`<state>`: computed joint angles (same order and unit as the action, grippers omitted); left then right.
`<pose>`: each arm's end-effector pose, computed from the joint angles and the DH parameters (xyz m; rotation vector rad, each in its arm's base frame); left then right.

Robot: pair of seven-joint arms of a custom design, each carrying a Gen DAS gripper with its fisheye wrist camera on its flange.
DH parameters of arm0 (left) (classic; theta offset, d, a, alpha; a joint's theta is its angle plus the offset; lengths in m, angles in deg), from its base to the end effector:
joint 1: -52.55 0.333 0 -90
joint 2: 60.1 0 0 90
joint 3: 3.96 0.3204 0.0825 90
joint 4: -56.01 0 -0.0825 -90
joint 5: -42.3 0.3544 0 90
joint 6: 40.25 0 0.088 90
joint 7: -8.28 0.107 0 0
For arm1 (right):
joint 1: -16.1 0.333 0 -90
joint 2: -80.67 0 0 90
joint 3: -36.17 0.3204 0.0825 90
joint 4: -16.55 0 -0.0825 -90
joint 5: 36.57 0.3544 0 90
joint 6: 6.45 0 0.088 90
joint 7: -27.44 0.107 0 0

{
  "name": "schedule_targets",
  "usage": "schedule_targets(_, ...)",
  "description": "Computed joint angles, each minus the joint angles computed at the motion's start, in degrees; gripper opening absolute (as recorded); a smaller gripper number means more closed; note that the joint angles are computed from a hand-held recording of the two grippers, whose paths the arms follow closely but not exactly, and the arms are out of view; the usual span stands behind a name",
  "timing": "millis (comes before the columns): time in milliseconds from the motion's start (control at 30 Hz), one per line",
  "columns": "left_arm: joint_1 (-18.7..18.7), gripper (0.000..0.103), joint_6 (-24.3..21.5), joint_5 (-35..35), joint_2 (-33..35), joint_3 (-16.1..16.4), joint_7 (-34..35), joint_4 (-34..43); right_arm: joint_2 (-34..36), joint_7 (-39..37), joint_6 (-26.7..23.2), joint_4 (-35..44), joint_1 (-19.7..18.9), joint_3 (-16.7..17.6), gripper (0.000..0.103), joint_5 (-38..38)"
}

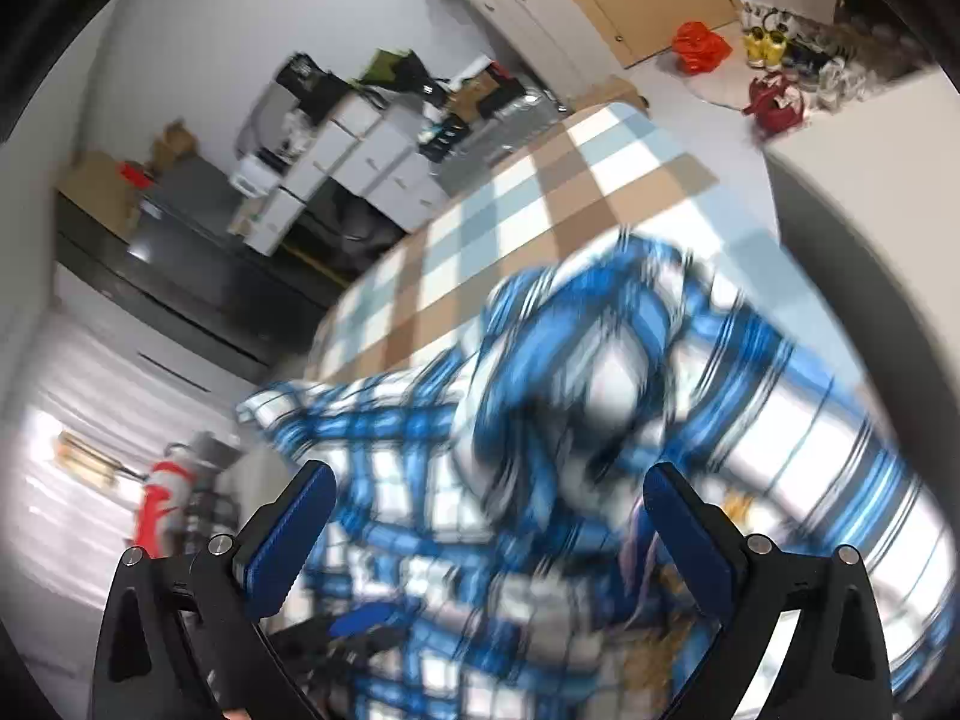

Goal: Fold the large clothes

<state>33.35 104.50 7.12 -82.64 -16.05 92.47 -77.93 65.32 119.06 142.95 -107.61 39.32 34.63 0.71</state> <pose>0.3792 -0.2369 0.5615 1.9670 -2.0711 1.0269 0.4624 0.1684 0.5994 -1.5388 1.6975 0.0748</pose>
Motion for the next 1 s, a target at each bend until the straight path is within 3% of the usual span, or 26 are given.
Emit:
schedule_targets(67,0.06,0.047,0.35,0.00,0.96,0.00,0.06,0.64,5.41,8.55,-5.92,6.23,-3.40,1.36,0.103,-6.51)
schedule_targets(200,-0.19,0.046,0.01,-1.26,0.16,0.91,1.47,-0.18,15.12,14.54,-15.36,16.34,-5.80,1.81,0.102,-6.28)
schedule_targets(267,-0.19,0.046,-0.27,-1.66,0.31,0.90,1.55,0.10,18.27,14.67,-16.42,20.41,-7.01,3.16,0.067,-7.09)
schedule_targets(300,-0.27,0.046,-0.50,-2.12,0.33,1.12,1.91,0.15,18.54,13.28,-16.04,20.83,-7.65,3.71,0.042,-6.62)
schedule_targets(367,-0.33,0.046,-0.83,-3.16,0.07,1.51,2.56,-0.04,19.41,9.23,-14.34,23.16,-8.24,4.98,0.031,-6.46)
schedule_targets(400,-0.29,0.046,-1.09,-3.52,0.06,1.67,2.86,0.00,19.41,7.03,-12.28,23.22,-8.18,5.64,0.021,-6.48)
schedule_targets(500,0.01,0.047,-1.30,-4.14,0.06,1.71,3.52,-0.07,17.42,-0.86,-8.34,22.21,-8.54,6.39,0.013,-4.46)
schedule_targets(533,0.16,0.047,-1.35,-4.12,0.04,1.70,3.70,-0.09,16.53,-3.68,-5.84,20.85,-8.41,6.42,0.013,-4.68)
schedule_targets(600,0.52,0.047,-1.53,-3.59,-0.09,1.41,3.61,-0.06,15.52,-5.11,-5.99,18.52,-8.41,5.84,0.013,-8.58)
schedule_targets(667,0.78,0.047,-1.72,-2.91,-0.39,1.04,3.18,-0.02,15.55,0.53,-9.86,17.15,-8.57,5.26,0.013,-20.43)
schedule_targets(733,0.87,0.047,-1.71,-2.30,-0.66,0.67,2.67,-0.16,16.48,0.53,-16.18,17.88,-8.97,4.76,0.014,-24.64)
schedule_targets(800,0.82,0.047,-1.57,-2.00,-0.73,0.53,2.38,-0.22,15.66,-1.03,-17.80,16.17,-9.41,4.53,0.019,-23.98)
schedule_targets(867,0.68,0.047,-1.33,-1.86,-0.79,0.39,2.06,-0.29,14.28,0.16,-18.97,15.20,-9.40,4.55,0.047,-28.50)
schedule_targets(900,0.57,0.047,-1.27,-1.93,-0.75,0.45,2.04,-0.29,13.55,4.02,-19.44,14.97,-9.26,4.83,0.075,-34.77)
schedule_targets(933,0.46,0.047,-1.14,-2.09,-0.73,0.47,1.92,-0.33,12.65,7.89,-19.56,14.57,-9.22,5.08,0.089,-40.26)
schedule_targets(1000,0.31,0.046,-1.07,-2.45,-0.73,0.61,1.68,-0.40,10.48,10.60,-19.45,13.92,-9.21,5.03,0.090,-44.10)
